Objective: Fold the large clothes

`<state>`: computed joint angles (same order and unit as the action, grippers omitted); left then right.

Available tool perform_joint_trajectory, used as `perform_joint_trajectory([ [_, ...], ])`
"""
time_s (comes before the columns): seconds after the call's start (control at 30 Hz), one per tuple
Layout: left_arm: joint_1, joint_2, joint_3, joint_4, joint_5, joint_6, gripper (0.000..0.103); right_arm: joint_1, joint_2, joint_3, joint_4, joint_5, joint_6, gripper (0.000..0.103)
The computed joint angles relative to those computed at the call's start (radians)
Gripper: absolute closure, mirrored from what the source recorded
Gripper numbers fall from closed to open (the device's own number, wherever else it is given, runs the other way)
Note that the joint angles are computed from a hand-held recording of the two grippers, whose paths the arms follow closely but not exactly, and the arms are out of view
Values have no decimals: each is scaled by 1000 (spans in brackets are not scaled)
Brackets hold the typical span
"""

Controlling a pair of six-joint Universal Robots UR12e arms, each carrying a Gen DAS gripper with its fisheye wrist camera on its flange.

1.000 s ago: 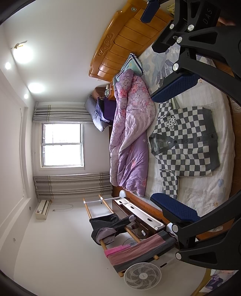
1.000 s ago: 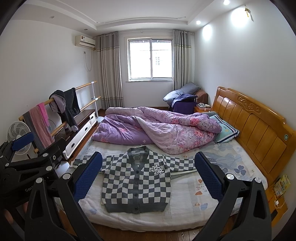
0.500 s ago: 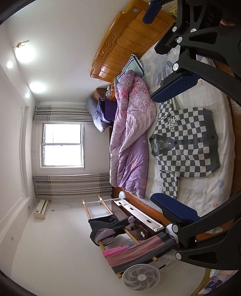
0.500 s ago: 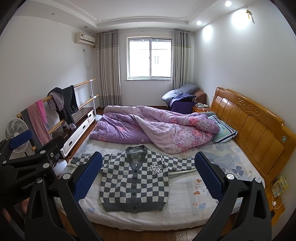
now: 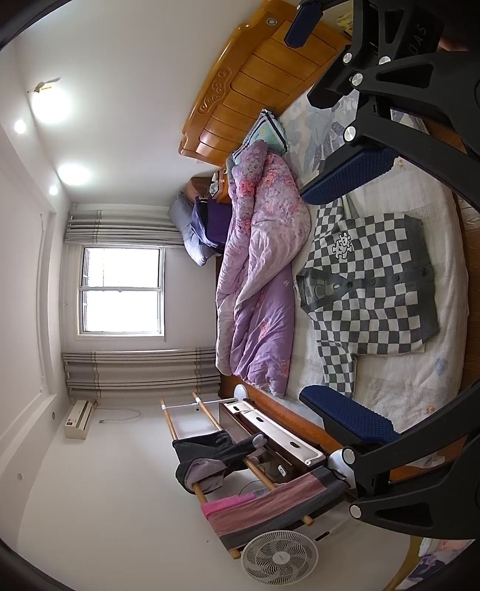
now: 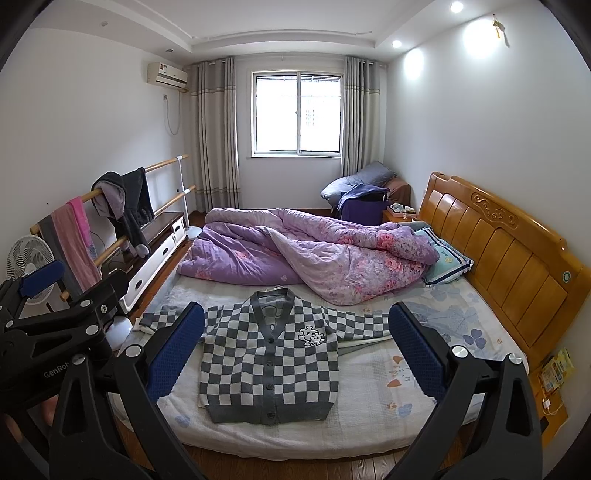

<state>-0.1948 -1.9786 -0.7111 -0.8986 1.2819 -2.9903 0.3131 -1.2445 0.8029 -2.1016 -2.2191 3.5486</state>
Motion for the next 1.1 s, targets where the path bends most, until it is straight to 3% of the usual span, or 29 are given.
perform_joint_trajectory([
  [0.5,5,-9,-7,8,-8,2,5,-1,15,-23,23,-5,5,7],
  [0.73,11,-15,-7,9,-15,2,5,12,53,-75,59,-24,13,7],
  [0.93,37,-21,-13,2,-44,11,5,24,101,-139,98,-42,28,7],
  [1.1,69,-53,42,-41,-87,17,5,32,134,-177,103,-54,39,7],
])
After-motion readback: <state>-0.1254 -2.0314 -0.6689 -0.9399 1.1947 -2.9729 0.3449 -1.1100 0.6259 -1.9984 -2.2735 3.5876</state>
